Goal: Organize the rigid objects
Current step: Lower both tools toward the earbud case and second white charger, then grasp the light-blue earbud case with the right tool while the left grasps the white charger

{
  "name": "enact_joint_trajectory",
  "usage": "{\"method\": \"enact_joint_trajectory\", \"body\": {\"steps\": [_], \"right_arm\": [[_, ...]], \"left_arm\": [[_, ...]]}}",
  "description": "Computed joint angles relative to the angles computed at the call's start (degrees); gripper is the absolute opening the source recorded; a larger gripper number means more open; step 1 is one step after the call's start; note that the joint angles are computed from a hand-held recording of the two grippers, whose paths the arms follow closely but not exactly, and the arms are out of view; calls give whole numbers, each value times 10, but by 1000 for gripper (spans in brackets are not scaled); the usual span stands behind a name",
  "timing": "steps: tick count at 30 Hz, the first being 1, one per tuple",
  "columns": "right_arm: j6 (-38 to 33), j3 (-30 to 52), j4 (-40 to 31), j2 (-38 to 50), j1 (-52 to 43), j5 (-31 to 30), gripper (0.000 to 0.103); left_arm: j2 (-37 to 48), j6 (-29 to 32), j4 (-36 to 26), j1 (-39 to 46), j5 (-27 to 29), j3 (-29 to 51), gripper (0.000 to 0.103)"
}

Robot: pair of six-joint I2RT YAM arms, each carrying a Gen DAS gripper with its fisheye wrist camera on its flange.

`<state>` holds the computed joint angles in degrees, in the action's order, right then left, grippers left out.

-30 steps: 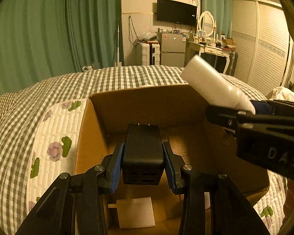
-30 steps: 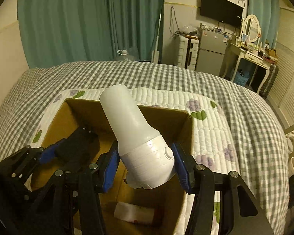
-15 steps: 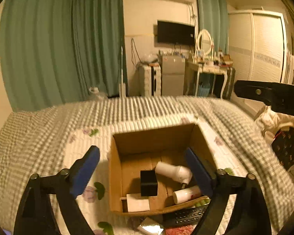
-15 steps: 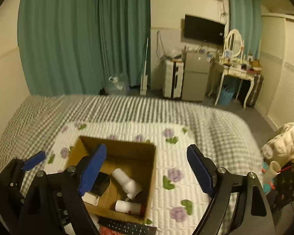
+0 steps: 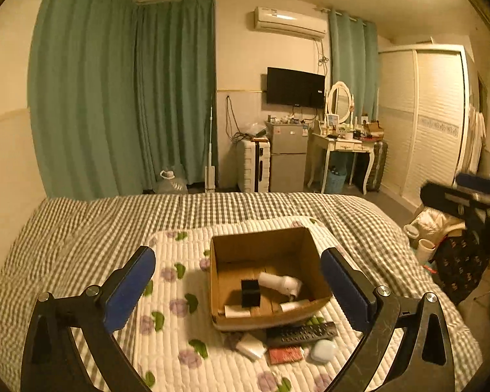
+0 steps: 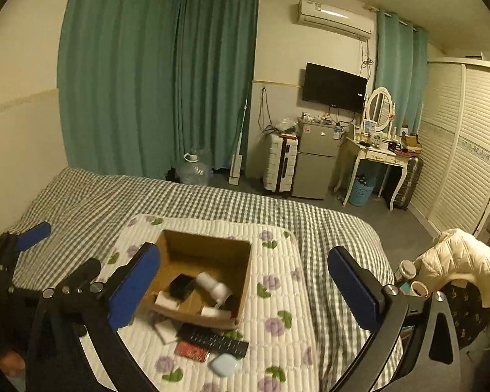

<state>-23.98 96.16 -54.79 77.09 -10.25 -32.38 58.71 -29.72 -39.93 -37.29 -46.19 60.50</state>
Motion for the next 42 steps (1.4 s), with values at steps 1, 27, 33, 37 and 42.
{"method": "enact_joint_trajectory", "body": {"steps": [1, 27, 33, 37, 42], "right_arm": [[-5, -22, -4, -17, -10, -13, 103], [-52, -415, 313, 177, 59, 162, 85], [-47, -426, 363, 228, 84, 185, 75], [-49, -436, 384, 221, 92, 204, 55], [-26, -412, 348, 200, 63, 169, 55]], "left_arm": [[-7, -14, -8, -9, -8, -6, 103], [237, -96, 333, 94, 120, -310, 103], [293, -74, 364, 93, 126, -298, 103], [324, -54, 383, 91, 128, -288, 103], [353, -14, 409, 111, 145, -273, 103]]}}
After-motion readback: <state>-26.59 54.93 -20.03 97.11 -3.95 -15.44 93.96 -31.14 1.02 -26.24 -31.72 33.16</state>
